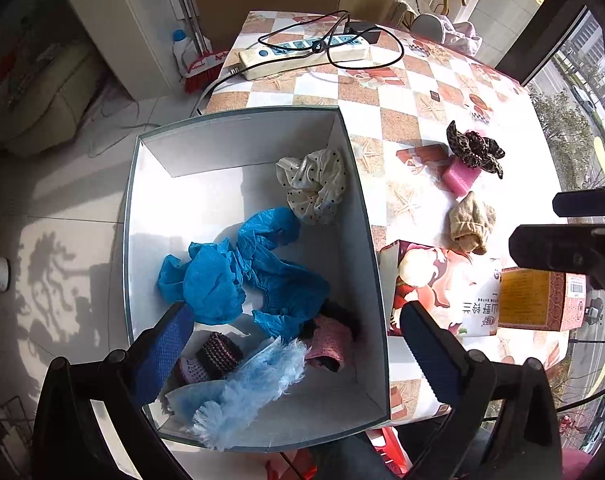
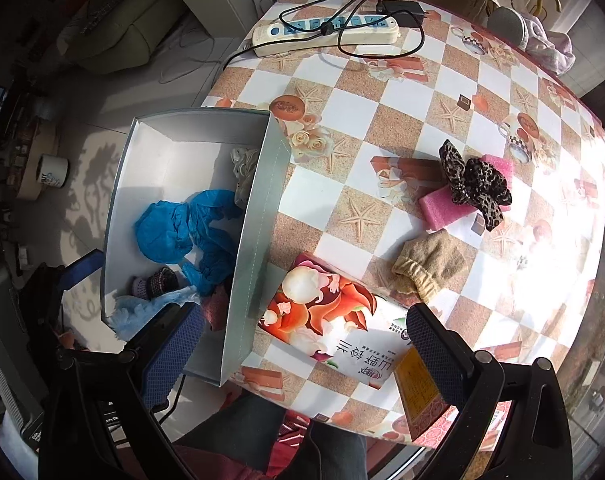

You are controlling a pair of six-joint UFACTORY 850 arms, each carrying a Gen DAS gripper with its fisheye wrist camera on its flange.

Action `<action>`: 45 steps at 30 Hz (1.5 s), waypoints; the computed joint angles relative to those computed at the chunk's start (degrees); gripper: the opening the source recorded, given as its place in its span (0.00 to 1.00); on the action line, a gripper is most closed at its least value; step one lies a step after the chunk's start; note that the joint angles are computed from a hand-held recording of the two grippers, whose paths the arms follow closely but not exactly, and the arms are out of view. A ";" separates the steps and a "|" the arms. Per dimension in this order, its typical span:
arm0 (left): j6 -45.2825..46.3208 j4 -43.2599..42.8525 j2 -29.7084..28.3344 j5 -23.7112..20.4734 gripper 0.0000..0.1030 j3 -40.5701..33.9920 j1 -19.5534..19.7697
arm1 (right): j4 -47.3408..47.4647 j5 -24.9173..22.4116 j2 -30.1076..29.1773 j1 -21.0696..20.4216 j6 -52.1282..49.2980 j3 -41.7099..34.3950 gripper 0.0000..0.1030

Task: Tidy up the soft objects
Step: 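Move both tools back toward the leopard-print scrunchie on the table, then grasp the leopard-print scrunchie with the right tool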

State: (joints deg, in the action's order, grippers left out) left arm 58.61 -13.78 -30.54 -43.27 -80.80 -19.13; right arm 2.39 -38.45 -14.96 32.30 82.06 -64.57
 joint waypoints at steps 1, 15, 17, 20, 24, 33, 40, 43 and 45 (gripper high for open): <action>0.09 0.19 0.28 0.06 1.00 0.42 -0.48 | 0.62 0.32 1.17 0.21 0.70 1.38 0.99; 0.09 4.60 3.46 1.36 1.00 6.46 -7.45 | 8.50 2.44 20.01 -1.06 9.74 23.30 0.99; -1.13 5.82 3.51 1.50 1.00 6.98 -8.51 | 12.67 3.47 21.19 -2.55 5.62 26.03 0.99; -3.14 7.09 3.26 1.31 1.00 7.13 -9.81 | 18.61 4.19 21.71 -5.27 -2.07 29.34 0.99; -6.78 8.94 2.71 1.04 1.00 6.73 -11.17 | 23.27 6.46 21.68 -9.54 -10.26 32.56 0.99; -14.63 14.25 1.02 1.16 1.00 6.16 -15.78 | 31.65 15.73 13.62 -19.42 -31.87 31.79 0.99; -20.29 18.79 -1.69 1.16 1.00 6.01 -19.67 | 37.48 15.22 1.88 -22.09 -46.76 26.63 0.95; -21.72 19.74 -3.24 0.82 1.00 5.13 -21.00 | 40.81 16.51 2.11 -21.78 -49.05 27.78 0.71; -22.41 19.85 -4.49 0.45 1.00 4.11 -21.89 | 45.88 19.13 4.41 -21.72 -53.98 29.80 0.45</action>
